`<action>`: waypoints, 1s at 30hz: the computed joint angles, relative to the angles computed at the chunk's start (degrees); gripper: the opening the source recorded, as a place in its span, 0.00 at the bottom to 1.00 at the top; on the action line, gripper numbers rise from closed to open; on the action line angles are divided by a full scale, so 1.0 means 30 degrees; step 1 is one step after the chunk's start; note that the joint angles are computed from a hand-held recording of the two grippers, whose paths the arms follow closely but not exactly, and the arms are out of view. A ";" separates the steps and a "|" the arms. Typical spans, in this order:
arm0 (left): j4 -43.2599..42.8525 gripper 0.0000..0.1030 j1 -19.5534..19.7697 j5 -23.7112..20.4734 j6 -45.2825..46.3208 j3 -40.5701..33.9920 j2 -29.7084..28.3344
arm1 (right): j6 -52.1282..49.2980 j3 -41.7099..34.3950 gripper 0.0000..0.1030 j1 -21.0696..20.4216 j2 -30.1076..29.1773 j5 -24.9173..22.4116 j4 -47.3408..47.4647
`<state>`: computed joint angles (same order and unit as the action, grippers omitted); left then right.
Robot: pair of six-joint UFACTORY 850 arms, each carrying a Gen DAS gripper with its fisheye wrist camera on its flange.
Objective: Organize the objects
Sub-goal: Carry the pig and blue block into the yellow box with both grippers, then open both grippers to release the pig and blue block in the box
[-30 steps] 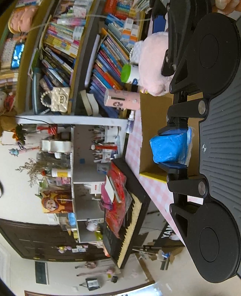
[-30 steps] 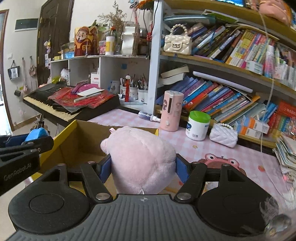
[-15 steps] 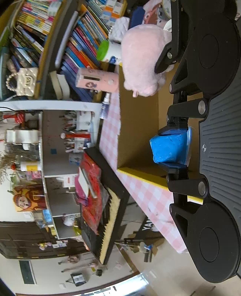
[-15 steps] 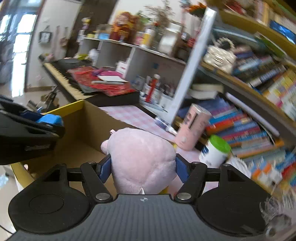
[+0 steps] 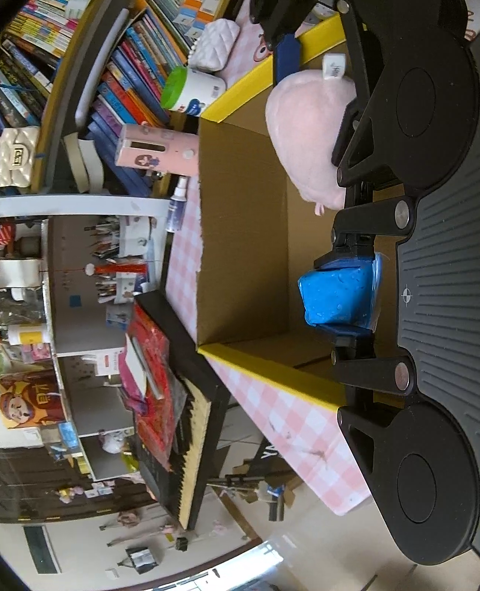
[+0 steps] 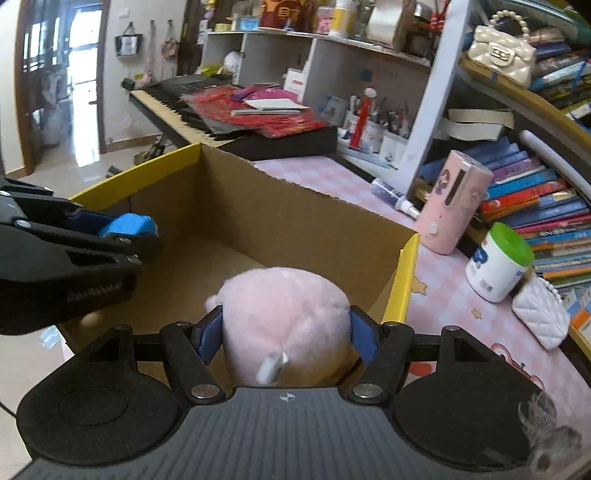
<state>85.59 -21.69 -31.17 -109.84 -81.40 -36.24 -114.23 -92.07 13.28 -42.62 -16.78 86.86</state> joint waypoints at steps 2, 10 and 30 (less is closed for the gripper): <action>-0.0216 0.27 -0.0014 0.0075 0.0261 -0.0164 -0.0135 | 0.1491 -0.0406 0.65 -0.0150 -0.0211 -0.0593 -0.1889; -0.1345 0.27 0.0017 0.0234 0.1485 -0.0851 -0.0697 | 0.3601 -0.1449 0.65 -0.0393 -0.0790 -0.1656 -0.4680; 0.3920 0.73 -0.0535 -0.0965 -0.4574 0.1523 0.1342 | -0.8340 0.2090 0.81 -0.0163 0.1627 -0.0107 0.8513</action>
